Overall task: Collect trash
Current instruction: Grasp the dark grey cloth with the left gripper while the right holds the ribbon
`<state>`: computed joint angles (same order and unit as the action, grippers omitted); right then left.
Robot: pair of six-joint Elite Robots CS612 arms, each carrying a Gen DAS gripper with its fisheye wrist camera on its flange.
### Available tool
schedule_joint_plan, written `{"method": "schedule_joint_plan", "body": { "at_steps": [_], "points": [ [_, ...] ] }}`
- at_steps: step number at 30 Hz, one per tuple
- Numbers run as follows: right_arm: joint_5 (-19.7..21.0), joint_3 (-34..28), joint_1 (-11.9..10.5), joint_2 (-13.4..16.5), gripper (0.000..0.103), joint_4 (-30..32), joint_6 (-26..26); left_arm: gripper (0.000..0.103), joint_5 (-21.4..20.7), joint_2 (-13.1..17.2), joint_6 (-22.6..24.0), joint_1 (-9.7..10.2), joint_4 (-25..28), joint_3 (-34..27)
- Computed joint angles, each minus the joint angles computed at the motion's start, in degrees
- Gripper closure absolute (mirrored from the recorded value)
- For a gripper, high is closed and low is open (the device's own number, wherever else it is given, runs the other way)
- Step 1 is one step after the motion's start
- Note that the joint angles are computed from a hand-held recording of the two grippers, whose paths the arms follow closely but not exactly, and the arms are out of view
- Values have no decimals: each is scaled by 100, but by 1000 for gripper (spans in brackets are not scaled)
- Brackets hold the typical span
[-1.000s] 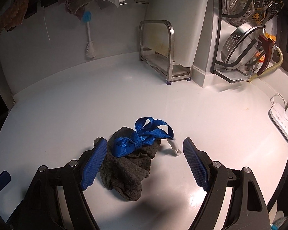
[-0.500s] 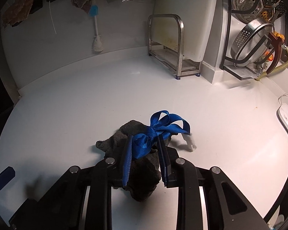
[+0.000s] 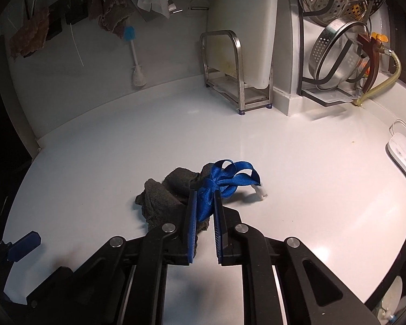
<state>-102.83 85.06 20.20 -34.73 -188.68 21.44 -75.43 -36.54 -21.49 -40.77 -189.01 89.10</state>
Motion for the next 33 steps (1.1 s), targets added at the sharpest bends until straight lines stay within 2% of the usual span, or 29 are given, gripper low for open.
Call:
{"method": "schedule_joint_plan", "body": {
  "at_steps": [5, 13, 21, 25, 28, 30, 33],
  "points": [
    [-262, 402, 7, -164, 92, -291, 161, 17, -114, 60, 27, -31, 141, -183],
    [-808, 1010, 44, -396, 92, -738, 347, 13, -34, 241, 74, -134, 315, -646],
    [-642, 1282, -16, -508, 92, -1068, 546, 13, -343, 514, -41, -159, 1062, -1333],
    [-606, 1281, -7, -521, 92, -1114, 514, 13, -451, 663, -159, -140, 1637, -1686],
    [-596, 1292, -1, -528, 92, -1151, 502, 13, -468, 747, -241, -134, 1833, -1860],
    [-580, 1296, -6, -532, 92, -1142, 533, 17, -349, 782, -202, -156, 1916, -1936],
    [-563, 1306, -14, -536, 92, -1150, 571, 33, -315, 812, -150, -165, 2026, -2001]
  ]
}}
